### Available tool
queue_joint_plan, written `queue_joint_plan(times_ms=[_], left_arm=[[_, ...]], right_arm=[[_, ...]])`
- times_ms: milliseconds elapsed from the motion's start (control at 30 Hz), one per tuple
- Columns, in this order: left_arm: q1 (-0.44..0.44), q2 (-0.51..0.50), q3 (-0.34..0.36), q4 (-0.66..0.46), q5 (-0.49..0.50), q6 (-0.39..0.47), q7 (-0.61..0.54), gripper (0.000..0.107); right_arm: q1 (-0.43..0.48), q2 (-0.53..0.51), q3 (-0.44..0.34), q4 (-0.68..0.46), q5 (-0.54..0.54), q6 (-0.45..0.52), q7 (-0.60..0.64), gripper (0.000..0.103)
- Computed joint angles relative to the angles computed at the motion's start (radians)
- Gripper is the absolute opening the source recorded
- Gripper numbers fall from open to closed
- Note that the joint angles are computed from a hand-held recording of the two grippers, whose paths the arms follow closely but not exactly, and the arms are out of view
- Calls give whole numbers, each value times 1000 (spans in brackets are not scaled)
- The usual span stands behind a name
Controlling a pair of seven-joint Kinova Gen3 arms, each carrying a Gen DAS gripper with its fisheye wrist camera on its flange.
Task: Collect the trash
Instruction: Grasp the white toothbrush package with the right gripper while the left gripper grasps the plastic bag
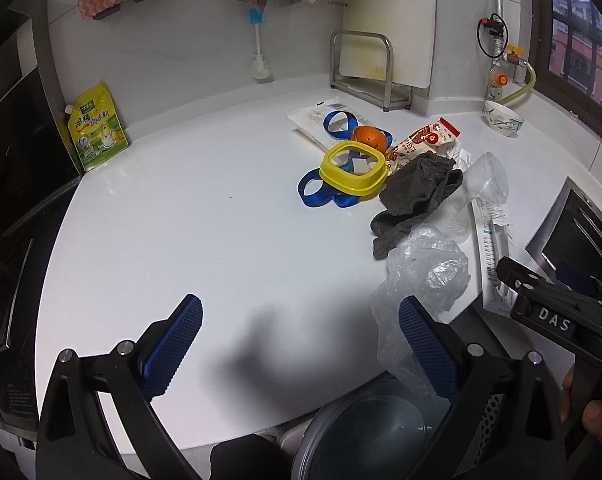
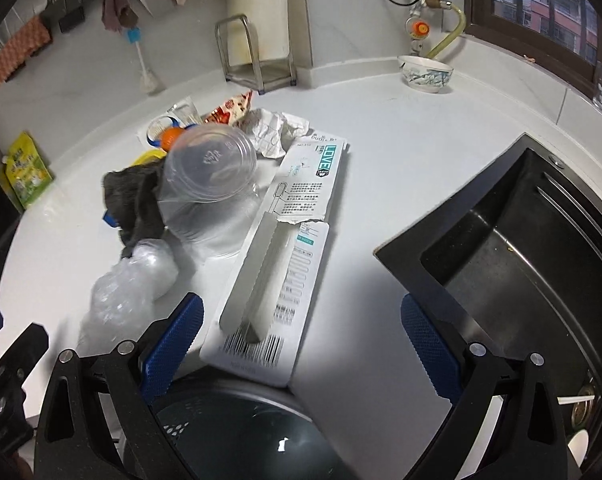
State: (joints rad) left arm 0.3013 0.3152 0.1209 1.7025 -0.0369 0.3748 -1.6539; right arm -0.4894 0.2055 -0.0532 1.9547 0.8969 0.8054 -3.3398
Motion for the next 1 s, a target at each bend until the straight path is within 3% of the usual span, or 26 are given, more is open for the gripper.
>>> queue_joint_plan(times_ms=[500,867,967,1000], left_arm=[[21,45,-9,-34,-5,16,10,97],[29,55,0,-46,-2,15,23,97],[33,61,3,-54,3,23,25,97],[32,61,6,-55,5,23,23,97]], right_arm=[[31,105,60,-110,-114,17,172,95],[21,121,91,-115,-96,16,187,94],[35,100,84,-82,-76,-29,167,81],[22,95,95,-74,-67,-26,157,69]])
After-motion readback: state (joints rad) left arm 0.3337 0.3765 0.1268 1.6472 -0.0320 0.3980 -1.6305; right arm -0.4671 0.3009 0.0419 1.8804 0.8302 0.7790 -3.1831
